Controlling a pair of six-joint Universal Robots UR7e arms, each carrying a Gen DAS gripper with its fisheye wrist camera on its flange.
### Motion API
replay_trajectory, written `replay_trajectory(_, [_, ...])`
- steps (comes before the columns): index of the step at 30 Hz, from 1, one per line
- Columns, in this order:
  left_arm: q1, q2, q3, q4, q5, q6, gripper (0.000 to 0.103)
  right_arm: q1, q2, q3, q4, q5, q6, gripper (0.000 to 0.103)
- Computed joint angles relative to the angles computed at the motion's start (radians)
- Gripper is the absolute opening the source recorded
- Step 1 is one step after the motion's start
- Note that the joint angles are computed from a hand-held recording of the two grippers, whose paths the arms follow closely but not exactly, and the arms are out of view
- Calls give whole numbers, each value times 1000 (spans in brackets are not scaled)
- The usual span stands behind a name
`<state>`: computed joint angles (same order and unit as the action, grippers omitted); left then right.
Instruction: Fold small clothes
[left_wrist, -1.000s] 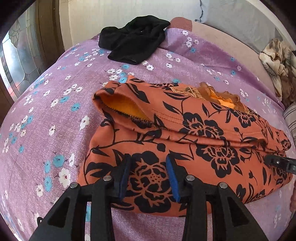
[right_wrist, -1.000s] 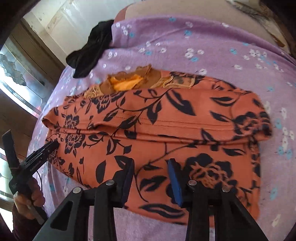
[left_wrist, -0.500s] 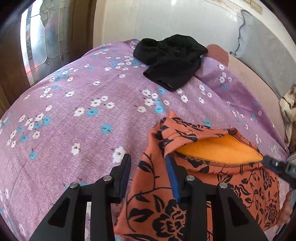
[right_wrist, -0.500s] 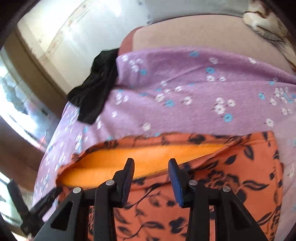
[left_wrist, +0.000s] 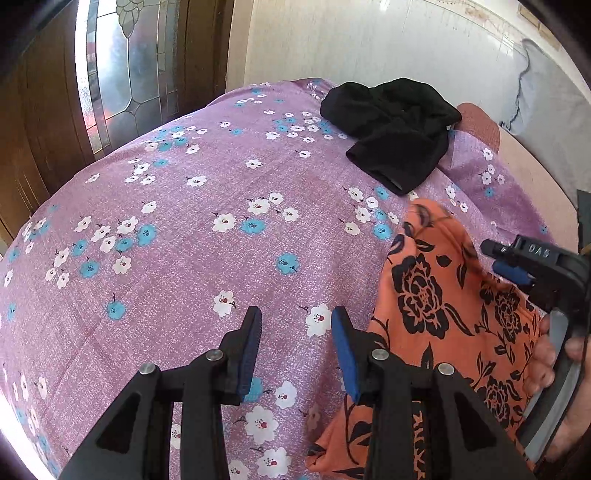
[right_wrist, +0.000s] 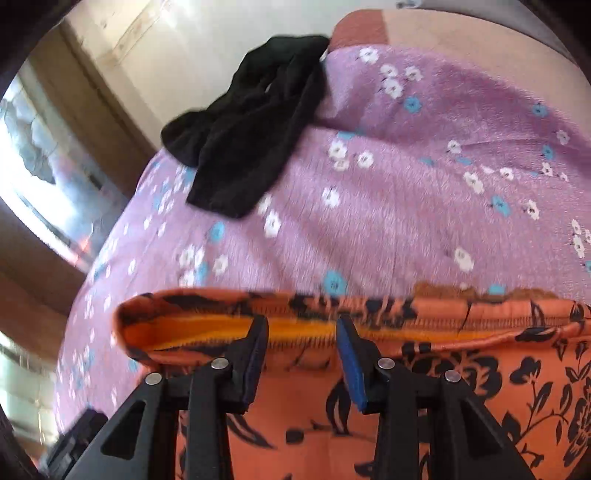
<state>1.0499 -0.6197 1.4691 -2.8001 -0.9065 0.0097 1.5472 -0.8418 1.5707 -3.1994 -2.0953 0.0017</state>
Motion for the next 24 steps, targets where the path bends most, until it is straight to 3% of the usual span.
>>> replay_trajectory(6, [1, -10, 4, 49, 6, -31, 40, 19, -69, 123, 32, 88, -33, 43])
replay_trajectory(9, [-15, 16, 6, 53, 94, 30, 40, 29, -58, 148, 66, 75, -29, 43])
replay_trajectory(12, [-11, 61, -25, 153, 169, 70, 40, 8, -35, 134, 137, 64, 46, 42])
replay_trajectory(14, [-14, 51, -19, 134, 162, 78, 41, 13, -57, 154, 131, 69, 68, 42])
replay_trajectory(17, [-8, 11, -3, 126, 97, 50, 41, 23, -142, 255, 68, 95, 79, 42])
replay_trajectory(20, [-14, -3, 20, 80, 106, 61, 41, 41, -250, 389, 11, 33, 60, 44])
replay_trajectory(24, [-31, -38, 81, 31, 58, 87, 40, 25, -437, 597, -41, -3, 126, 50])
